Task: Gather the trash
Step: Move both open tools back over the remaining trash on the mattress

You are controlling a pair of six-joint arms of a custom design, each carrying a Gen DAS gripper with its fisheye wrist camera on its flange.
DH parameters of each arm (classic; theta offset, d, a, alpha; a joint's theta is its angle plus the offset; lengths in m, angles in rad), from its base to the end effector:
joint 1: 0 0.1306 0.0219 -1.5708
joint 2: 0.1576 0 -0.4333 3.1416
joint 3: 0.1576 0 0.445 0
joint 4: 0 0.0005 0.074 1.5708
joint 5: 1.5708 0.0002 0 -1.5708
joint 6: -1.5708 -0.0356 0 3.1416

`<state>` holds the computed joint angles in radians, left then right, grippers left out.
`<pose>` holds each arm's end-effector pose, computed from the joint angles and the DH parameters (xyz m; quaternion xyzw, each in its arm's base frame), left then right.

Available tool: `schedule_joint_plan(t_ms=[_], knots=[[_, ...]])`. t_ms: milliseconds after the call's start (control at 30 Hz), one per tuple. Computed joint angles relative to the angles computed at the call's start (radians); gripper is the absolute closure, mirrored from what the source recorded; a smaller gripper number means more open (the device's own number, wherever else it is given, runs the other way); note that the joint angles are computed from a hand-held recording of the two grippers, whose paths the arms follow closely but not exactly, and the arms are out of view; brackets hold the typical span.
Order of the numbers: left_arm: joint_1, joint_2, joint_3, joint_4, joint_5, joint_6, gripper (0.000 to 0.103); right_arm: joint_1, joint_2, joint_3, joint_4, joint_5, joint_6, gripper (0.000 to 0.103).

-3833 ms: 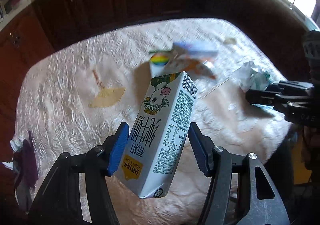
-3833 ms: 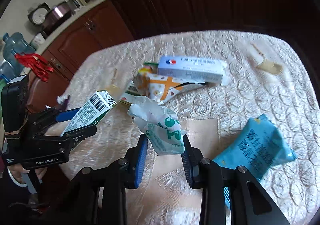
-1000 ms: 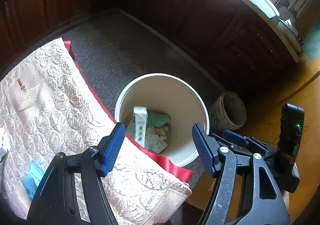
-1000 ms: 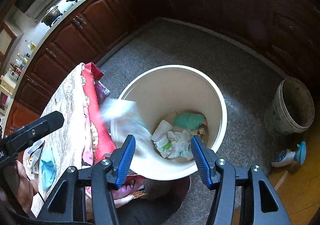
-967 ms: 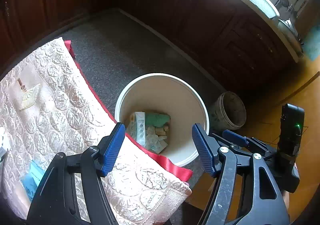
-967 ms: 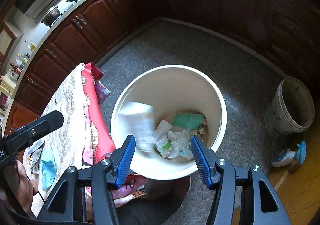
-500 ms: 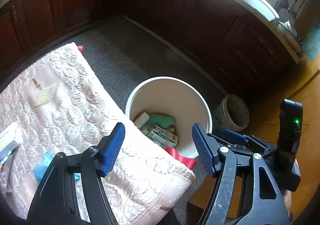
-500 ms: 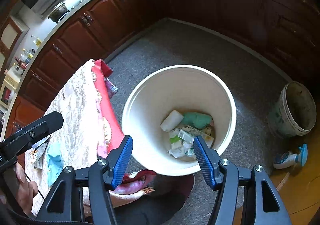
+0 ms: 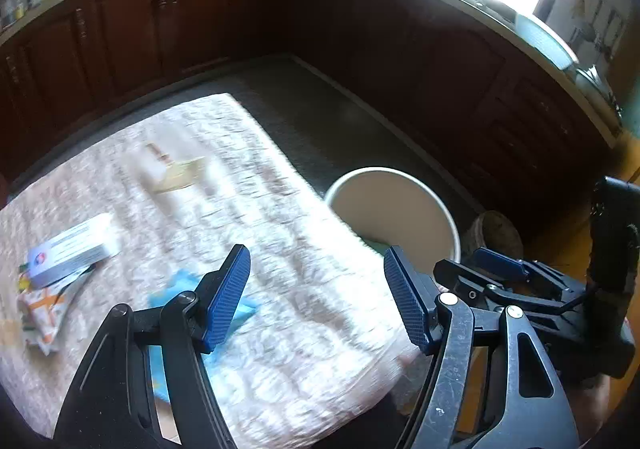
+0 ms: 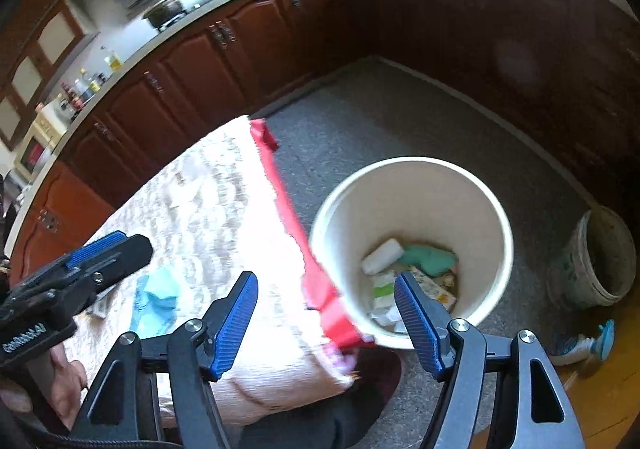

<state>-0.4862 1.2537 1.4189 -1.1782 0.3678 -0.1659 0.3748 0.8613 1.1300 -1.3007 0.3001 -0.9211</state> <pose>0.3904 -0.2214 0.5405 0.3504 0.8792 -0.2167 0.2392 0.2637 0.0919 0.5249 0.2954 0.9070 0.0439 0.2968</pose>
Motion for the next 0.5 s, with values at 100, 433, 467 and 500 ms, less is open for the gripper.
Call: schedule_joint_plan(t_ms=[100,433,467,500], knots=[[0.057,-0.018,-0.015,-0.009,0.003,-0.03,0.035,0.035,0.034,0.018,0.015,-0.006,0.004,0.034],[0.273,-0.03,-0.042,-0.012,-0.023,-0.116,0.035,0.132,0.166,0.065,0.088,-0.067,0.015,0.03],[0.294,-0.029,-0.047,0.006,-0.044,-0.125,0.035,0.14,0.175,0.069,0.091,-0.069,0.016,0.03],[0.312,-0.029,-0.052,0.021,-0.065,-0.134,0.034,0.148,0.19,0.076,0.096,-0.074,0.02,0.03]])
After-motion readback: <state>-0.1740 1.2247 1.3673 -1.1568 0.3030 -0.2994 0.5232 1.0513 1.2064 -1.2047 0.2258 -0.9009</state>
